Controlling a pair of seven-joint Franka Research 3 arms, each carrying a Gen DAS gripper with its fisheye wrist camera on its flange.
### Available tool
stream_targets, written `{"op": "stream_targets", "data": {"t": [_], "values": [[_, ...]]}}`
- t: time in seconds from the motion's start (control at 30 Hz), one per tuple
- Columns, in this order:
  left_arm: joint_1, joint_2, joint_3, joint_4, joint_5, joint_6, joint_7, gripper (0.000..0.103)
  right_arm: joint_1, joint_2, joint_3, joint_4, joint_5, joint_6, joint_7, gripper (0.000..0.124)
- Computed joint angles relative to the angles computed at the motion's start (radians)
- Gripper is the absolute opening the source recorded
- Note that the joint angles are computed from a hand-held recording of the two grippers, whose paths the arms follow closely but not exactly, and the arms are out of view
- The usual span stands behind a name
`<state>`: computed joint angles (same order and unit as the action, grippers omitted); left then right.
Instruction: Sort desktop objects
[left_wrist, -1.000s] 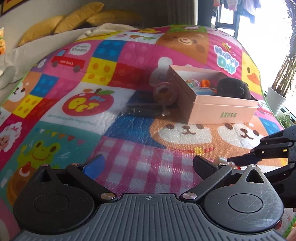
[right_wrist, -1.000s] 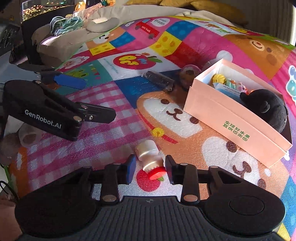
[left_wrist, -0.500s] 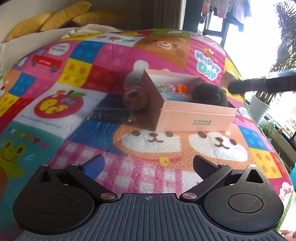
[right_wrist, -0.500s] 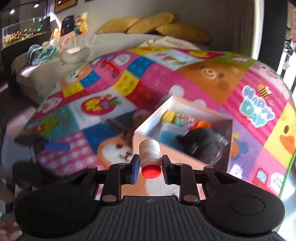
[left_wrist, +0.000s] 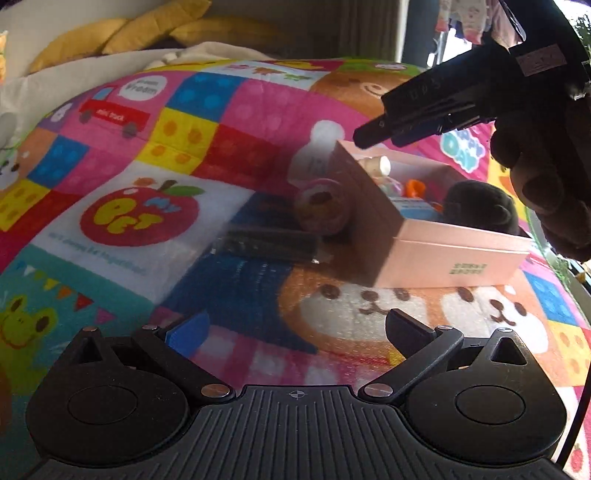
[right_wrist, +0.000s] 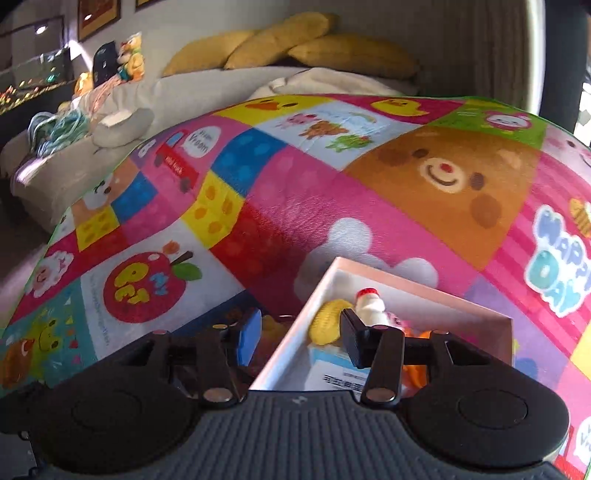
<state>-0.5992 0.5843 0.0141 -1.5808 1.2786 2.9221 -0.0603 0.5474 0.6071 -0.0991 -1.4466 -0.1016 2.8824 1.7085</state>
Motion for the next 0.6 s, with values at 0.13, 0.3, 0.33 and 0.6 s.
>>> {"op": "stream_targets", "data": {"t": [0.13,0.3,0.33,0.6], "values": [[0.009,-0.004,0.01,-0.016,-0.016,0.031,-0.021,0.103,0.038,0.157,0.004,0.24,-0.071,-0.178,-0.103,0.047],[0.008,-0.004,0.021,-0.019,0.005,0.06,-0.05,0.103,0.072,0.3,-0.015,0.452,-0.139,-0.336,-0.169,0.034],[0.009,-0.003,0.021,-0.018,0.007,0.066,-0.055,0.103,0.084,0.298,-0.029,0.442,-0.157,-0.329,-0.16,0.029],[-0.004,-0.007,0.031,-0.02,0.051,0.067,-0.09,0.103,0.08,0.095,-0.001,0.152,-0.161,-0.166,-0.11,0.019]]}}
